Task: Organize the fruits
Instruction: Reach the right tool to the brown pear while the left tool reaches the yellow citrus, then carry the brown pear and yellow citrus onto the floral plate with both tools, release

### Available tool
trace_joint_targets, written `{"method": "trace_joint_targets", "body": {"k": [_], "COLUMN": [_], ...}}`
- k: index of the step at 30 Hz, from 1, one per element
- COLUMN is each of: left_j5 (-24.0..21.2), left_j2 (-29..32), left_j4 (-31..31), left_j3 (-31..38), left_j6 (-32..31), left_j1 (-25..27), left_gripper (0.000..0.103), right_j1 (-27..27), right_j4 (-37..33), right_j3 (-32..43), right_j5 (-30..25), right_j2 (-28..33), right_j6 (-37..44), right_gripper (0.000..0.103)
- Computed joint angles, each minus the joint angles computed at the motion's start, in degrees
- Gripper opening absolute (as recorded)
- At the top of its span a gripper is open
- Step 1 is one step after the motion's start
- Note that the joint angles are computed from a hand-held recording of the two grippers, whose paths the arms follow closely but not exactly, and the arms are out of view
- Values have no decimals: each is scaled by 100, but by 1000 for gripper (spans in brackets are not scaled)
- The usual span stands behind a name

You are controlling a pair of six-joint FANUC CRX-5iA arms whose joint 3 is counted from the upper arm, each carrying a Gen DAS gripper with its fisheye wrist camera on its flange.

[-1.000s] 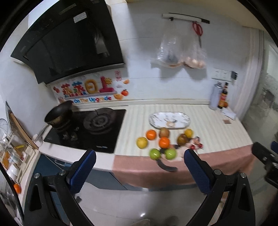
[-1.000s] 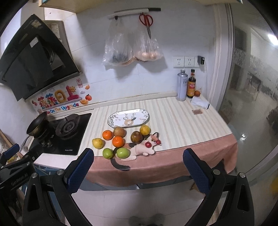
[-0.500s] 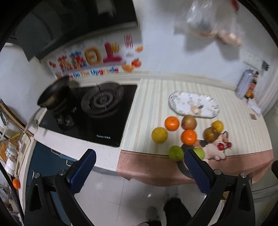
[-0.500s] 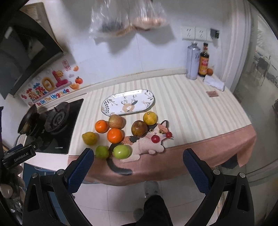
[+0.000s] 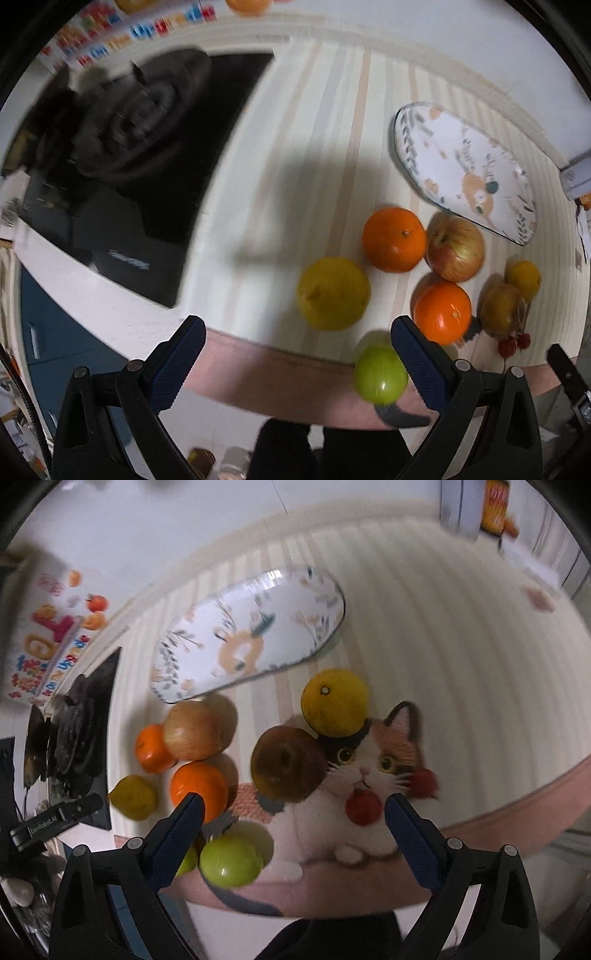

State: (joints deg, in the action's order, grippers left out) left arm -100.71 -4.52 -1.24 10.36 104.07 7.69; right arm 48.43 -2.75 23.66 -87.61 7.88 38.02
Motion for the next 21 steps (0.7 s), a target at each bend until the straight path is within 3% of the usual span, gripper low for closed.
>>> {"method": "trace_joint_targets", "body": {"k": [10, 12, 16, 18, 21], "left_j5": [100, 135, 205, 267, 294], "left_j2": [555, 590, 616, 549, 488], "left_j4": [582, 653, 899, 881, 693], "left_j3": [-353, -391, -548, -606, -588], "left_j6": [-23, -82, -210, -220, -283], "left_j1": [288, 297, 381, 384, 250], "left_gripper": [103, 96, 62, 62, 62], "right_j1": [-499, -506, -518, -511, -435], "right_j4": [-1012, -1059, -1174, -1194, -1083], "right_j3": [301, 381, 471, 446, 435], "right_j5": [-65, -134, -246, -232, -203], "right_j2": [696, 789, 926, 928, 923], "right_j6": [183, 211, 280, 315, 342], "right_gripper": [96, 93, 77, 70, 70]}}
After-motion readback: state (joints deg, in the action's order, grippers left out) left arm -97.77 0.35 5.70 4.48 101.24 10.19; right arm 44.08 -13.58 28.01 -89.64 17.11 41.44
